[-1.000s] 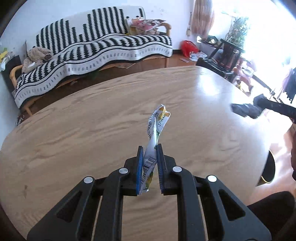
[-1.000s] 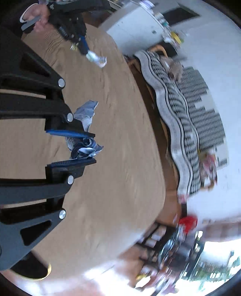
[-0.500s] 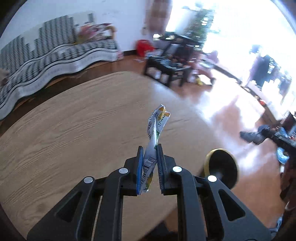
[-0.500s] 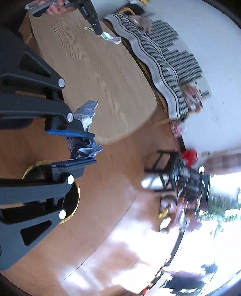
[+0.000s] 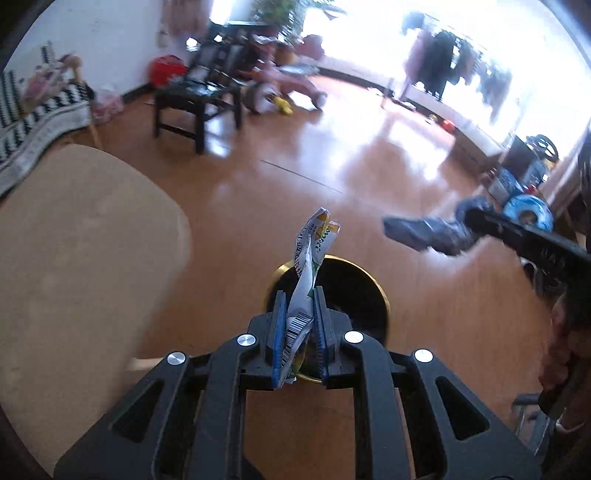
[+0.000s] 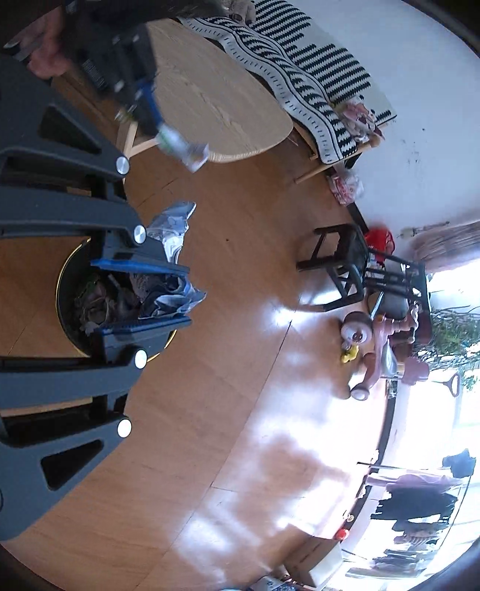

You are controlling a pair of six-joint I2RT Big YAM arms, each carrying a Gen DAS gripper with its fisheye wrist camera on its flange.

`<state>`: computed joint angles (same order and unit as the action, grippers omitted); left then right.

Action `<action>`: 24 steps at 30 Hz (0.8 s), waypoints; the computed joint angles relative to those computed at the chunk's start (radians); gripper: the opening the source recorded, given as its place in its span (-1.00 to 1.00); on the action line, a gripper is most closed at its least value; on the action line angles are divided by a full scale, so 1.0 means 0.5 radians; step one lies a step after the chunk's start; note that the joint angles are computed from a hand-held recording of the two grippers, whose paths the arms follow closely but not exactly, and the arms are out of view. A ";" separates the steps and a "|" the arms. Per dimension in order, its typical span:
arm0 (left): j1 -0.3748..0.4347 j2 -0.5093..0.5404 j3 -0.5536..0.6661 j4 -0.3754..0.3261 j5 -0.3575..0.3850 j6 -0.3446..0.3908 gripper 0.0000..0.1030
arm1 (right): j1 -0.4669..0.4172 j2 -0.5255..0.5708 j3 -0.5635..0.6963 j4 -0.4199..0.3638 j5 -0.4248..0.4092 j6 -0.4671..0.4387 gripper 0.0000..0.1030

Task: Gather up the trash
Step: 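Carry the snack strip and foil wrapper over the black bin, then open both grippers to drop the wrappers into the bin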

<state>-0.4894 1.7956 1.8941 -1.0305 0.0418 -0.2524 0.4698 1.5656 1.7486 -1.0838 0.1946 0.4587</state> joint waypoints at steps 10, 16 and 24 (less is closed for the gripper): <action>-0.046 0.140 -0.019 -0.029 0.035 0.015 -0.73 | -0.012 0.054 -0.160 0.074 -0.050 0.061 -0.57; -0.020 0.144 -0.040 -0.025 0.037 0.038 -0.73 | -0.013 0.110 -0.130 0.063 -0.053 0.077 -0.57; -0.015 0.148 -0.042 0.023 0.107 0.003 -0.73 | -0.007 0.147 -0.066 0.020 -0.041 0.055 -0.57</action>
<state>-0.4967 1.8695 1.8731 -1.0190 0.0952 -0.2511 0.4664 1.6389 1.7157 -1.0737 0.1740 0.4863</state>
